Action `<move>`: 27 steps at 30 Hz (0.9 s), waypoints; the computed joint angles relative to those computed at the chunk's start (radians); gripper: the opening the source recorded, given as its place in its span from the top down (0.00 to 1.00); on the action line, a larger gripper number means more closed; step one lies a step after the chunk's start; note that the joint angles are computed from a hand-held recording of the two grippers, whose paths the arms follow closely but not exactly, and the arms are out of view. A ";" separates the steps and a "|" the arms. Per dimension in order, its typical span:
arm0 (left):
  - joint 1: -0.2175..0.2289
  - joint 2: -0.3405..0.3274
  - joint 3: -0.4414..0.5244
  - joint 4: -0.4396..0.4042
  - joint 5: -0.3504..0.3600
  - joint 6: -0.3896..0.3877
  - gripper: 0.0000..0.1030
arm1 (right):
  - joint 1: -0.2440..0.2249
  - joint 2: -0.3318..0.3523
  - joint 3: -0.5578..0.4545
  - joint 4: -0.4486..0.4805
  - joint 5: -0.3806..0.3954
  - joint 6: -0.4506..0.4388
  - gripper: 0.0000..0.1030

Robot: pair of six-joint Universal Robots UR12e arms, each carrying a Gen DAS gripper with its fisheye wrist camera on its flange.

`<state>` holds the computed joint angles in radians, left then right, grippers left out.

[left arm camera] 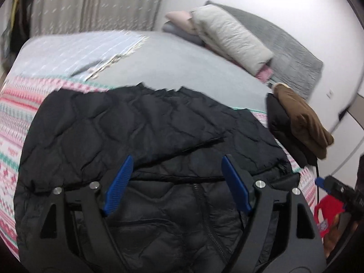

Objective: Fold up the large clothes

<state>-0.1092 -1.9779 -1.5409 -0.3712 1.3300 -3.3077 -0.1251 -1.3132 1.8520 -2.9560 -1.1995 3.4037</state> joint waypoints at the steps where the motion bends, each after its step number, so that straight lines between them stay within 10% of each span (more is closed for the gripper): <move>1: -0.008 -0.012 0.011 -0.022 0.047 0.003 0.22 | -0.003 0.001 0.000 0.007 0.005 0.010 0.11; 9: -0.182 -0.156 0.197 -0.119 0.527 0.285 0.22 | -0.023 0.010 -0.011 0.068 0.075 0.075 0.11; 16: -0.231 -0.273 0.353 -0.194 0.683 0.332 0.22 | -0.029 0.003 -0.010 0.066 0.072 0.076 0.11; 18: -0.231 -0.286 0.368 -0.218 0.689 0.350 0.40 | -0.032 0.003 -0.009 0.057 0.077 0.076 0.11; 20: -0.222 -0.287 0.373 -0.266 0.661 0.326 0.84 | -0.033 0.001 -0.009 0.055 0.069 0.077 0.11; 27: -0.200 -0.189 0.231 -0.197 0.452 0.341 0.93 | -0.054 0.003 -0.005 0.041 0.099 0.117 0.11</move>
<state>-0.3093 -2.1669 -1.3099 -0.5682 1.7821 -2.9667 -0.1792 -1.3099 1.8474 -2.9147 -1.1008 3.5212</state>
